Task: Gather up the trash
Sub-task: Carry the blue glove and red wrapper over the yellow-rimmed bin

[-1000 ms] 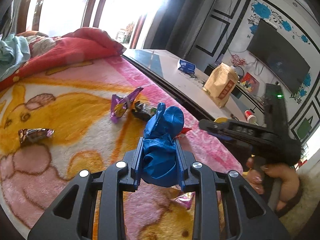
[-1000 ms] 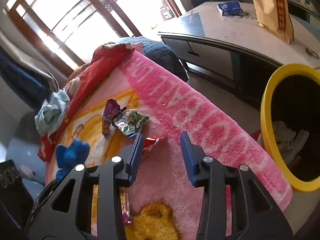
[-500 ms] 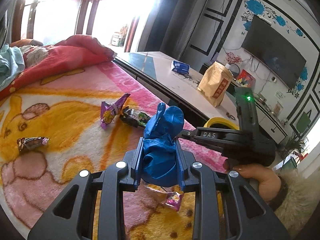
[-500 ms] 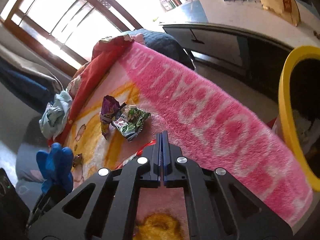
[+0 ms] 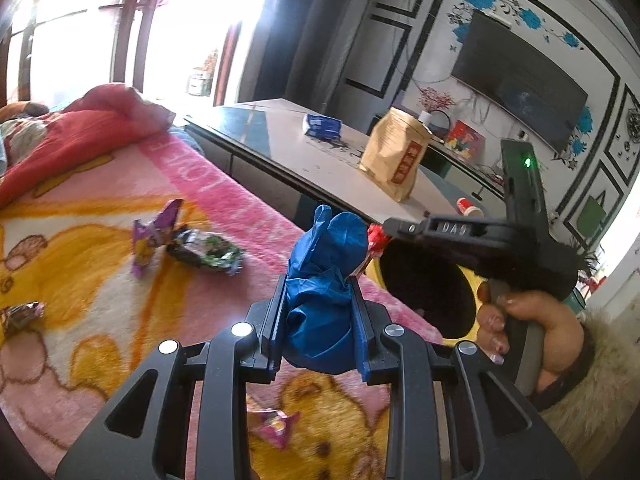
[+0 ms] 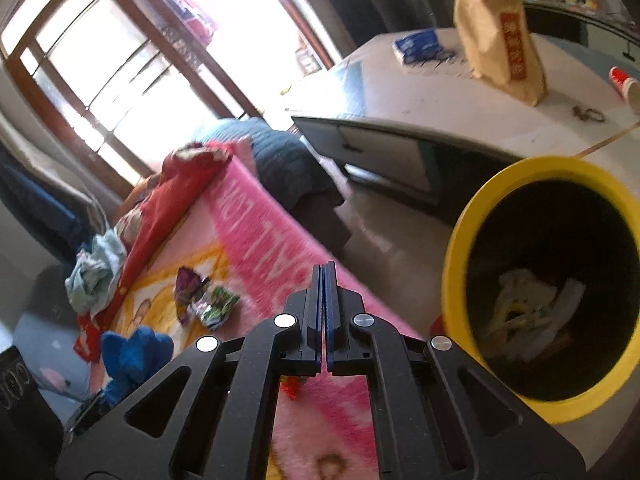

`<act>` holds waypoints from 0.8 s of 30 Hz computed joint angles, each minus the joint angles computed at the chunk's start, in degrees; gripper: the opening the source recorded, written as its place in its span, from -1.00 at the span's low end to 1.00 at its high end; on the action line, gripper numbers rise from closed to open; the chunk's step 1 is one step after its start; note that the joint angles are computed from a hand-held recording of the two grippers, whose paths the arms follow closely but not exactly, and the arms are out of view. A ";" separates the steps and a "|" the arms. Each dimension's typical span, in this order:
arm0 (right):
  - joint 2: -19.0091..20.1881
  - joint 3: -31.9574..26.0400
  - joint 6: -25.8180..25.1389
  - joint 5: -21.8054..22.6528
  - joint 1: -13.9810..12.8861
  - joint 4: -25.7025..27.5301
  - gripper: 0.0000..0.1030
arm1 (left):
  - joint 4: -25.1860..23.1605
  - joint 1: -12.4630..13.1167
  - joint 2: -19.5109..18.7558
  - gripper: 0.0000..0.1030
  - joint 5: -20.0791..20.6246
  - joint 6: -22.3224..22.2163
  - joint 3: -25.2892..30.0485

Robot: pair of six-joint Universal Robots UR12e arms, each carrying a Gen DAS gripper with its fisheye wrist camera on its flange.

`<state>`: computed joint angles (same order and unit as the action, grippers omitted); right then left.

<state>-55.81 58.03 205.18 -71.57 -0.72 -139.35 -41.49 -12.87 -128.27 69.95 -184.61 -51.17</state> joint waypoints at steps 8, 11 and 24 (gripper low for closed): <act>-1.93 2.80 2.07 -4.65 -1.87 -3.38 -1.00 | -1.86 -1.15 -1.58 -0.49 -1.75 2.42 2.49; -2.61 3.92 3.17 -6.23 -2.52 -4.33 -1.00 | -2.65 -1.62 -2.20 -0.49 -2.42 3.47 3.50; -5.21 8.69 8.05 -11.33 -5.39 -6.76 -1.00 | -8.94 -3.87 -6.86 -0.49 -5.53 6.70 10.97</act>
